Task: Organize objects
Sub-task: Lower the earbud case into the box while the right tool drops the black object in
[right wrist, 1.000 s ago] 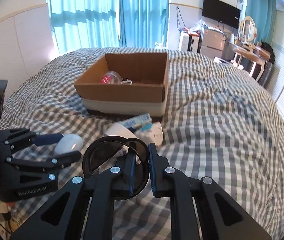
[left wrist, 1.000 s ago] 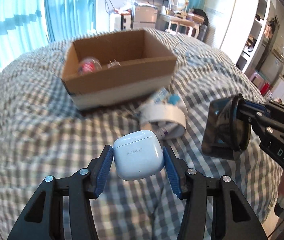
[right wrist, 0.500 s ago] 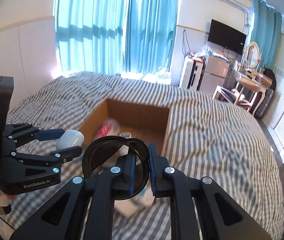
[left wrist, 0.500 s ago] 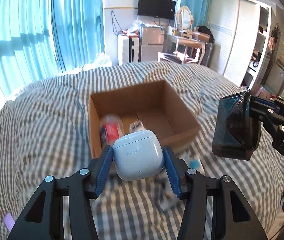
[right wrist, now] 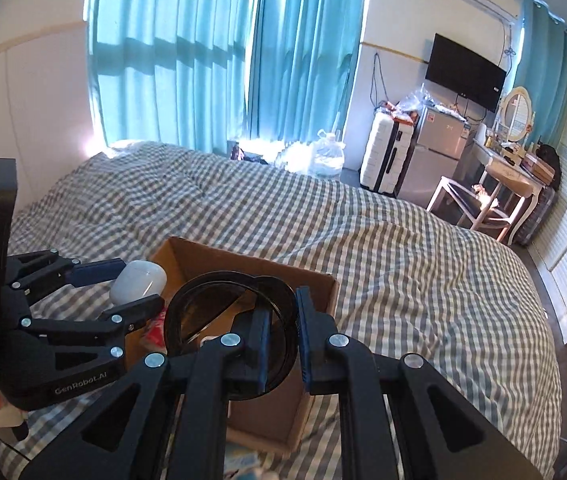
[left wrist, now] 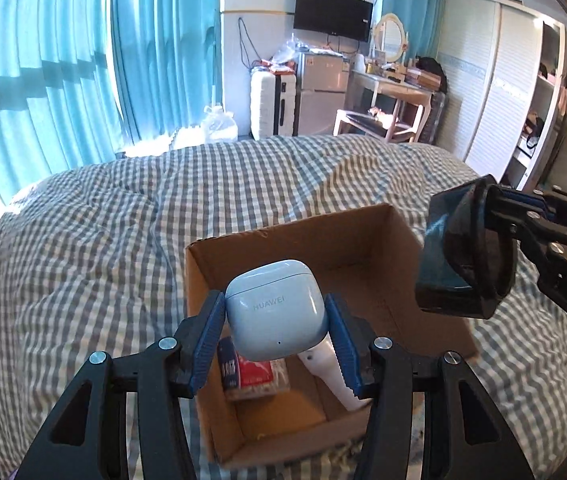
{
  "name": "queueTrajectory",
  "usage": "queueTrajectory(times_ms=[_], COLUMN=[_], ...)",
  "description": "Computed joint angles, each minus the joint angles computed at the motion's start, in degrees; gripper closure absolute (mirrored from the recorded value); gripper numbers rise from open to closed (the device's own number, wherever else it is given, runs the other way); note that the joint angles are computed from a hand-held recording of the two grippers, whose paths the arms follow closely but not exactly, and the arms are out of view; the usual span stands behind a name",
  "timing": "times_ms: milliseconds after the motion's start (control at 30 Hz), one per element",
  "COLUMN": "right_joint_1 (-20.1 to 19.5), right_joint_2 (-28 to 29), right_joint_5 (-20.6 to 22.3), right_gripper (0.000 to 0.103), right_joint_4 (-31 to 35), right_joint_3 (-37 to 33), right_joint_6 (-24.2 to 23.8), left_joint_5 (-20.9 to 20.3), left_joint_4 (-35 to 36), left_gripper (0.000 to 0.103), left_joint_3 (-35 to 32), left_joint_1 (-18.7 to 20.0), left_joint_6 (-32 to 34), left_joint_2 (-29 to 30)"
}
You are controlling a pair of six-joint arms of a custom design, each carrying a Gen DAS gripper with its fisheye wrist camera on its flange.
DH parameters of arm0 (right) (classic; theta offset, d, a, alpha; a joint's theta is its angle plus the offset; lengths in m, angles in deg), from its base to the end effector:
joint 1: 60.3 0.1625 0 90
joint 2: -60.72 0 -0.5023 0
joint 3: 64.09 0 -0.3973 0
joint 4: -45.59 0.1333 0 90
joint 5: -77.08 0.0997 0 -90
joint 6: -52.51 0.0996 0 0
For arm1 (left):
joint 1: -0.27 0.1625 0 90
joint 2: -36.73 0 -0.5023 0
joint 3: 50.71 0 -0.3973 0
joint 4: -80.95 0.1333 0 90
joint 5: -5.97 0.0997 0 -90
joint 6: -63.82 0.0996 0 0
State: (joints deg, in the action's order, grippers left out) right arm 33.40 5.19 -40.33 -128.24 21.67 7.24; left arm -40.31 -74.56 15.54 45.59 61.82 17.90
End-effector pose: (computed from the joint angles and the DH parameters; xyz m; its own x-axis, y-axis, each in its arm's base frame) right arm 0.1362 -0.7507 0.4044 -0.6131 -0.2008 0.7641 -0.6733 0.6388 -0.3724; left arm -0.4619 -0.7546 -0.0054 -0.6877 0.3318 -0.6457 0.6448 0.6879 -0.3332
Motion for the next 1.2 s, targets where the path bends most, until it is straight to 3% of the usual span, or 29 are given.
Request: queueTrajectory(times_ms=[333, 433, 500, 600, 700, 800, 867, 933, 967, 1000, 1200], right_joint_1=[-2.0, -2.7, -3.0, -3.2, -3.5, -3.8, -4.1, -4.2, -4.2, -4.1, -2.8], right_joint_2=[7.7, 8.5, 8.8, 8.9, 8.7, 8.4, 7.7, 6.9, 6.4, 5.9, 2.6], right_joint_5=[-2.0, -2.3, -2.4, -2.4, -2.0, -1.5, -0.7, 0.0, 0.6, 1.0, 1.6], right_gripper=[0.092, 0.092, 0.092, 0.092, 0.092, 0.09, 0.079, 0.046, 0.04, 0.04, 0.039], right_joint_4=[6.1, 7.3, 7.7, 8.3, 8.0, 8.6, 9.5, 9.4, 8.2, 7.6, 6.4], right_joint_3=[-9.2, -9.9, -9.8, -9.7, -9.5, -9.4, -9.1, -8.4, -7.7, -7.2, -3.8], right_joint_6=[-1.1, -1.2, -1.5, -1.8, -1.6, 0.1, 1.4, 2.4, 2.6, 2.9, 3.3], left_joint_5=[-1.9, -3.2, -6.1, -4.5, -6.7, -5.5, -5.7, -6.7, -6.6, -6.0, -2.3], left_joint_4=[4.9, 7.2, 9.1, 8.3, 9.0, 9.3, 9.2, 8.1, 7.7, 6.7, 4.0], left_gripper=[0.05, 0.05, 0.05, 0.05, 0.05, 0.049, 0.045, 0.035, 0.025, 0.02, 0.019], left_joint_3=[-6.9, -7.4, -7.6, -7.3, -6.9, -6.6, -6.3, -5.5, -5.4, -4.8, -1.4], left_joint_1=[3.0, 3.7, 4.4, 4.1, 4.3, 3.8, 3.6, 3.4, 3.3, 3.0, 0.7], left_joint_6=[1.9, 0.5, -1.9, -0.3, -1.0, -1.0, -1.3, -1.4, -1.2, -1.0, -0.6], left_joint_2=[4.3, 4.6, 4.2, 4.7, 4.4, 4.6, 4.4, 3.8, 3.6, 3.3, 1.1])
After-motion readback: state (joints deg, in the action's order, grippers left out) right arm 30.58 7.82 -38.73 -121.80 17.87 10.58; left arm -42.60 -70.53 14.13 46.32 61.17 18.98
